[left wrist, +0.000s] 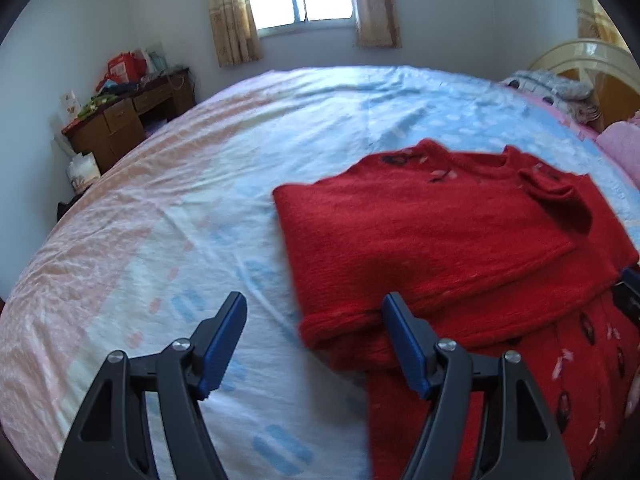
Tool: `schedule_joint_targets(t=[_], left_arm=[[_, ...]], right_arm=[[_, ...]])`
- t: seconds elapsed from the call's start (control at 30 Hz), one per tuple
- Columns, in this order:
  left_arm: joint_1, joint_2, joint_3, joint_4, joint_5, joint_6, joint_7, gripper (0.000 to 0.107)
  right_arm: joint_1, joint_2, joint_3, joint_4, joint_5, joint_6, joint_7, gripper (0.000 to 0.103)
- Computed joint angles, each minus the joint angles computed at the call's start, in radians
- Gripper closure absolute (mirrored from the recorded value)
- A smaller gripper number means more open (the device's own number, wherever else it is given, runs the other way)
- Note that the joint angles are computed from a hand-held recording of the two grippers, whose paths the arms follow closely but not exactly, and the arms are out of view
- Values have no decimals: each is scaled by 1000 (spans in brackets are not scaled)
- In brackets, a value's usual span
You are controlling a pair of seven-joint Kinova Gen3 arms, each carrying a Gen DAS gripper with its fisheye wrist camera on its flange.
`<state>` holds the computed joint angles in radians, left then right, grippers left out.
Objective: Fold small clothes
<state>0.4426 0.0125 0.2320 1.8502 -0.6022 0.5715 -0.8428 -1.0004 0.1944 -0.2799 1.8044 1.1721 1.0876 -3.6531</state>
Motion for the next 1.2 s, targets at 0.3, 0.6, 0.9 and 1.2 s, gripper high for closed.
schedule_joint_targets(t=[0.3,0.6,0.9,1.2], left_arm=[[-57,-8,-33,66,168,-103,-56,11],[-52,-8,-68,86,270,-152,-140,6],[36,-8,-170,89,306,-162,-178,4],[41,-7,-170,92,279,-167,-149,4]], right_arm=[[-132,8,140,-21,-33,47,-6,12],[107,99,-27,-318,-163,220,343,15],[249,223,-151,-492,-119,323,547,97],[218,64,-154,-245,-43,324,228,98]])
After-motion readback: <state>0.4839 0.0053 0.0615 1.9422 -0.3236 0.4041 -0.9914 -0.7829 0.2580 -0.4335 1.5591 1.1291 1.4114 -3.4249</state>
